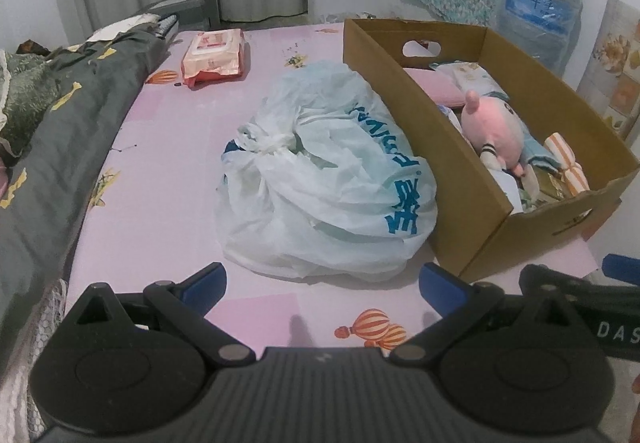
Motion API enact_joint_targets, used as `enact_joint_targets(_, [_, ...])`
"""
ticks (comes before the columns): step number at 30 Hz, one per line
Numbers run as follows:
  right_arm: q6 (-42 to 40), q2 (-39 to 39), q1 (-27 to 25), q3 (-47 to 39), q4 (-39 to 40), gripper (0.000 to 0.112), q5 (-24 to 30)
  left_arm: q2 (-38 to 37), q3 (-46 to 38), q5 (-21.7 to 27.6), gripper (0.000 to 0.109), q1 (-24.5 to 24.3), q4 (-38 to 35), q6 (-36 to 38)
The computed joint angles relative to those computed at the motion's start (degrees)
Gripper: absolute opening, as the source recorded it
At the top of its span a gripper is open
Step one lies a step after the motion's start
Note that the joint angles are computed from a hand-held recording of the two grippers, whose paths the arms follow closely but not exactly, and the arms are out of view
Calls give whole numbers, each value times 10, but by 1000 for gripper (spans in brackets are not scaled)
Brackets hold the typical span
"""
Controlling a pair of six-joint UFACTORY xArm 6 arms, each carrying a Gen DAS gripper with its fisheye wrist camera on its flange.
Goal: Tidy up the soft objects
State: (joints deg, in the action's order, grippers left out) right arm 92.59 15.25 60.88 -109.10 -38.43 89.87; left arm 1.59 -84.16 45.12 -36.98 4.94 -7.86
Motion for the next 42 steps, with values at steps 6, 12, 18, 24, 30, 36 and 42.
enact_joint_targets(6, [-8,2,0,-4,-3,102,6,2,-3,2,103,-2,3,-2])
enact_joint_targets(12, [-15,2,0,-6,-6,102,7,5,-6,5,103,-4,10,-7])
enact_joint_targets(18, [-12,1,-2,-4,-3,102,1,5,-7,4,103,-3,12,-9])
enact_joint_targets(24, [-12,0,-3,-1,-3,102,0,5,-6,2,103,-1,11,-9])
enact_joint_targets(30, [-6,-1,-5,0,-1,102,-5,5,-7,2,103,-1,10,-10])
enact_joint_targets(36, [-5,-3,-5,1,0,102,-6,2,-7,2,103,-2,8,-11])
enact_joint_targets(42, [0,-6,-3,6,-1,102,-8,1,-5,2,103,-3,8,-12])
